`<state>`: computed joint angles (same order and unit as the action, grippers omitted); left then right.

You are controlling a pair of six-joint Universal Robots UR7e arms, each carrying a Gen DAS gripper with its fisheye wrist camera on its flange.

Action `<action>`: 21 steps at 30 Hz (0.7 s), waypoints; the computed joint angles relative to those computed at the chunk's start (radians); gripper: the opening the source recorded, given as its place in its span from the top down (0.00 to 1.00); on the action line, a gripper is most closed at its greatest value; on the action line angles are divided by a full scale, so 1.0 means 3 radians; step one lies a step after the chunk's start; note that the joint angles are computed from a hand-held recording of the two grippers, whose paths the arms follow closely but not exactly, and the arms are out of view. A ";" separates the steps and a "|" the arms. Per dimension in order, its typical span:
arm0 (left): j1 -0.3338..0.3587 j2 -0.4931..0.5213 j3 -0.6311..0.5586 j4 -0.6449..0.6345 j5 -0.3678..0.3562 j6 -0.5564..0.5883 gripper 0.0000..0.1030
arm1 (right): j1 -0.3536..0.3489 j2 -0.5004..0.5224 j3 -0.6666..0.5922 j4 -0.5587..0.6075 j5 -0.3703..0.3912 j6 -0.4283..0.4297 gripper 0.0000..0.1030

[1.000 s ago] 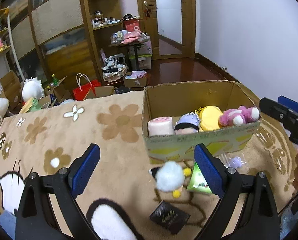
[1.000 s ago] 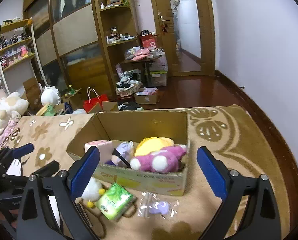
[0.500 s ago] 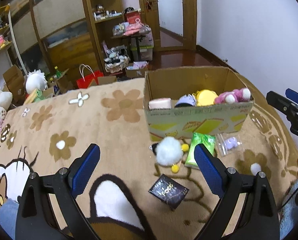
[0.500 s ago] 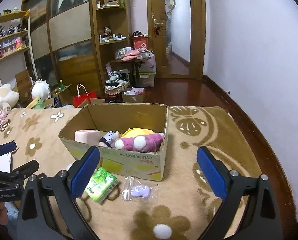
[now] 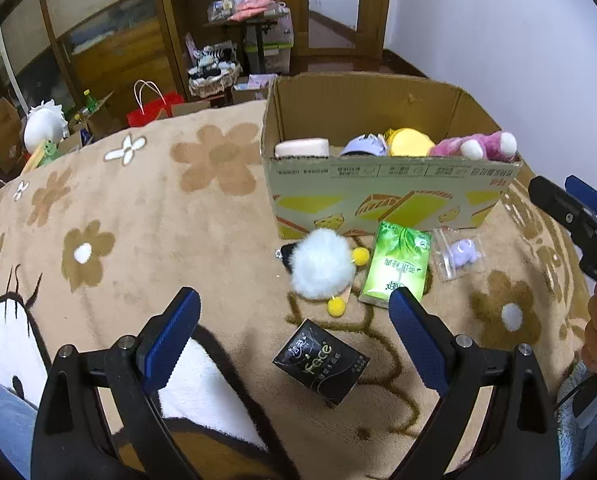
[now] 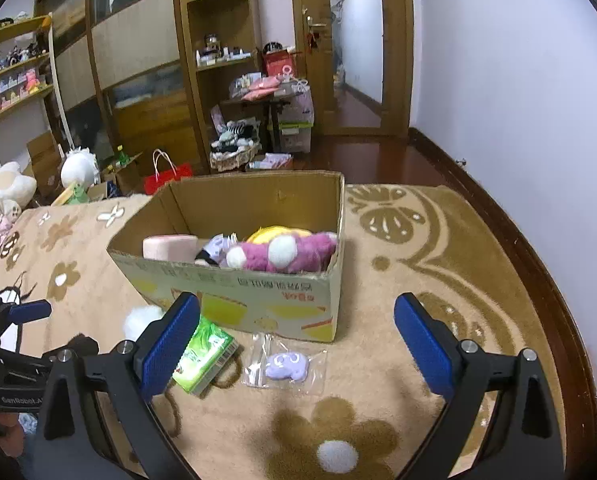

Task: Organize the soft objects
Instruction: 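Pull both tools back from the box toward the remaining items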

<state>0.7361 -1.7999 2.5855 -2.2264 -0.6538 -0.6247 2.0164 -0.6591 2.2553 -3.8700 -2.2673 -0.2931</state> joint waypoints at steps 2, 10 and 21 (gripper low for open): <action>0.0060 0.0082 -0.0022 -0.0033 -0.0015 0.0021 0.08 | -0.0029 0.0041 -0.0013 0.0010 0.0006 -0.0003 0.01; 0.0327 0.0432 -0.0163 0.0011 -0.0155 0.0051 0.08 | -0.0152 0.0147 -0.0095 0.0099 0.0048 0.0032 0.01; 0.0680 0.0742 -0.0335 0.0034 -0.0547 0.0218 0.08 | -0.0299 0.0288 -0.0188 0.0278 0.0056 0.0111 0.01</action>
